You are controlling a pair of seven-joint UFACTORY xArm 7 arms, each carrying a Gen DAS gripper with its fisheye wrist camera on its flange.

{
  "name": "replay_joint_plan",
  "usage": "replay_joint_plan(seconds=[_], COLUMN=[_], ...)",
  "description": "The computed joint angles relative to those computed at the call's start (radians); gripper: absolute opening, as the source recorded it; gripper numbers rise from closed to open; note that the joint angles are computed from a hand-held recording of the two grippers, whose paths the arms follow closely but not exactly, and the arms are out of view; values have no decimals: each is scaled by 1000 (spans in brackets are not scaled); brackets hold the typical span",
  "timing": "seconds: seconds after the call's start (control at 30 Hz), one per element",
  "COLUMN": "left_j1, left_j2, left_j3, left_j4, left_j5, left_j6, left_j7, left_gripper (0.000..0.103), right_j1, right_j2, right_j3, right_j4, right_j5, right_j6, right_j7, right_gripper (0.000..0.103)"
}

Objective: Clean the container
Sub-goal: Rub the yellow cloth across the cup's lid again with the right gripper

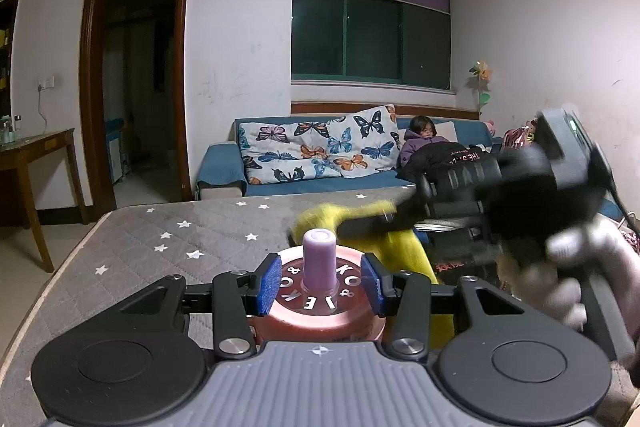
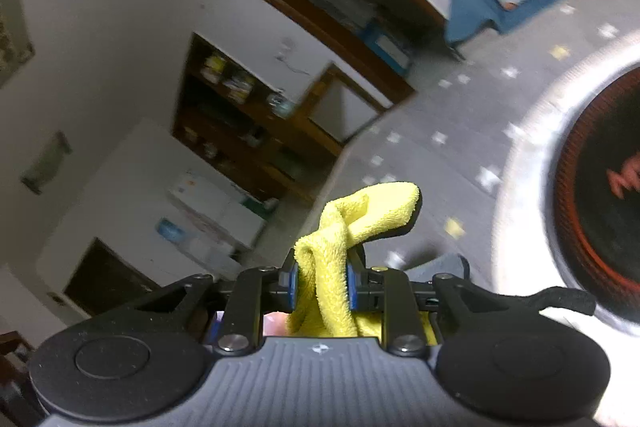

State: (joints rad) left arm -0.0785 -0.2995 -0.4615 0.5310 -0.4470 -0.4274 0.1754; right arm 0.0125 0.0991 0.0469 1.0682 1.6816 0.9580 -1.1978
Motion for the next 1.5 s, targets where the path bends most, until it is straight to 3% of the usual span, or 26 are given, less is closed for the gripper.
replay_joint_plan(seconds=[0.23,0.43,0.7,1.1,1.5], left_j1=[-47,-59,-69,-35,-11], left_j2=[9,21,33,-5,-26], left_j3=[68,83,86,40,28], left_j4=[-9,-10,-3,-13,-29], left_j5=[58,71,46,-12,29], left_j6=[-14,-30,-37,-9,-2], left_j7=[-32,-30,-9,5,-34], left_gripper=[47,47,48,48,48], right_j1=[-4,-29,-47,-54,-40], right_j2=[81,166,230,184,56], right_j3=[22,45,70,71,22], right_j4=[117,169,170,64,-69], right_j5=[-33,-58,-107,-104,-86], right_j6=[61,87,42,-5,15], right_j7=[65,175,240,201,134], right_gripper=[22,22,22,21,20])
